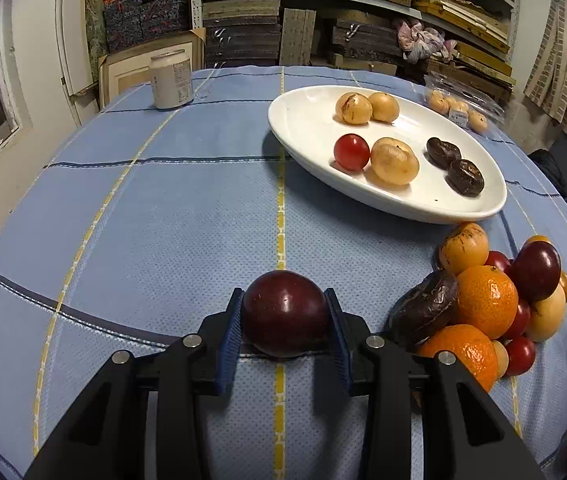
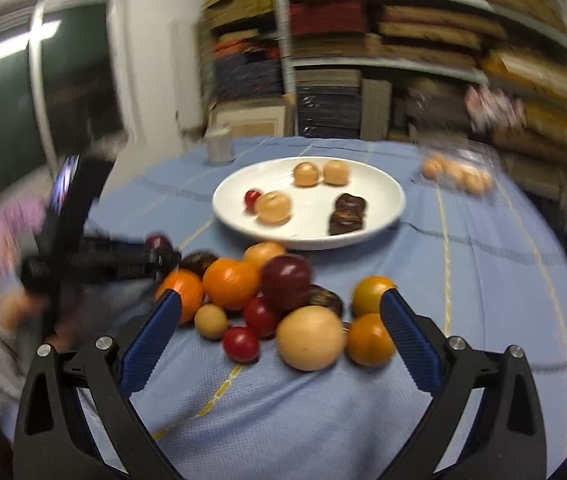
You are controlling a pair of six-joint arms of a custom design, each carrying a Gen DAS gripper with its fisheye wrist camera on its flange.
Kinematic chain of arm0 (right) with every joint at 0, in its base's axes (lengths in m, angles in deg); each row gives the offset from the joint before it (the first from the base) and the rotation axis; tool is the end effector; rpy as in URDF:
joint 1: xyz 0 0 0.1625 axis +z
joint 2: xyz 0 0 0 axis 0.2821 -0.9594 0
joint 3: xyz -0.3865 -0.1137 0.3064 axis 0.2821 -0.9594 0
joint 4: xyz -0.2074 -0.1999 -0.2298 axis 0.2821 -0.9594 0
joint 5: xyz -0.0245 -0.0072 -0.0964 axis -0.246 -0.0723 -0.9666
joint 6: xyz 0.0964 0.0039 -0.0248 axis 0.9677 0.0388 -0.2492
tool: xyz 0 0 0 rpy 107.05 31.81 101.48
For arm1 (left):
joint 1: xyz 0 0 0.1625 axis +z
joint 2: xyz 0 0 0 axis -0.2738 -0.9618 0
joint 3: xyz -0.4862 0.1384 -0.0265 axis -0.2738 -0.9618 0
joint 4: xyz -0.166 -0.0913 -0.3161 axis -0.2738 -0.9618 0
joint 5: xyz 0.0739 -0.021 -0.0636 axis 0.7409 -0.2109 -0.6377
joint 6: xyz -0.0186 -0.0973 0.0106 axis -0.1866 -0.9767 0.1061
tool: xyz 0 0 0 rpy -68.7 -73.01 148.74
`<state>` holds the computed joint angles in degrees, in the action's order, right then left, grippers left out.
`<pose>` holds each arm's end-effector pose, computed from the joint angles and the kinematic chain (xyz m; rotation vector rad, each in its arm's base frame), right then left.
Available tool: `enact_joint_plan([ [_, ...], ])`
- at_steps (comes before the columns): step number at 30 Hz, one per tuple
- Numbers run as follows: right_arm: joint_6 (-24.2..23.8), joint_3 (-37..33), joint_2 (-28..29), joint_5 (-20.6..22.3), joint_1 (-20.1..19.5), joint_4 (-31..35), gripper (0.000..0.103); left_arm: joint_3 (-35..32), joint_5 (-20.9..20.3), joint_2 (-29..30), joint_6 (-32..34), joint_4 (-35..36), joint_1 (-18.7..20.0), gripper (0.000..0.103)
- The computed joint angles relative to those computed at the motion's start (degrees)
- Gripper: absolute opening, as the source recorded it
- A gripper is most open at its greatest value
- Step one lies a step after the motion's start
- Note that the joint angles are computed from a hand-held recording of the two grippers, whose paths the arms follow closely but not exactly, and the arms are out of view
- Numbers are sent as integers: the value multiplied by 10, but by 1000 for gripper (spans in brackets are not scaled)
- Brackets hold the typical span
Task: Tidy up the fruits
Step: 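Move the left tool to the dark red plum and grasp it, then carry the plum to the plate with the left tool while the right tool places a red plum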
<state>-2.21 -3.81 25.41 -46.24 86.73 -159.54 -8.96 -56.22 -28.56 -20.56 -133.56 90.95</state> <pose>0.2519 -0.7303 0.0090 0.4644 -2.1409 1.1978 -0.0581 -0.9031 0.1860 0.9350 2.3764 -0.5859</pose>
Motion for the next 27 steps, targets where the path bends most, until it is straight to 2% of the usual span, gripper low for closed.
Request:
enact_joint_plan([
  [1, -19, -19, 10, -13, 3, 13, 97, 2, 1, -1, 1, -1, 0, 40],
  [3, -28, -43, 19, -24, 4, 35, 90, 4, 1, -2, 3, -3, -1, 40],
  [6, 15, -61, 14, -17, -4, 90, 64, 7, 3, -2, 7, -4, -1, 40],
  [8, 45, -69, 10, -8, -11, 124, 56, 7, 4, -2, 8, -4, -1, 40],
  [16, 68, -83, 10, -12, -20, 150, 56, 10, 7, -2, 12, -8, -2, 40],
  [19, 86, -86, 7, -10, -23, 168, 49, 11, 7, -2, 13, -9, -2, 40],
  [21, 95, -85, 5, -4, -25, 169, 41, 8, 6, -1, 11, -4, -2, 40],
  [27, 101, -67, 0, 4, -24, 150, 40, 5, -12, -4, 1, 6, 2, 39],
])
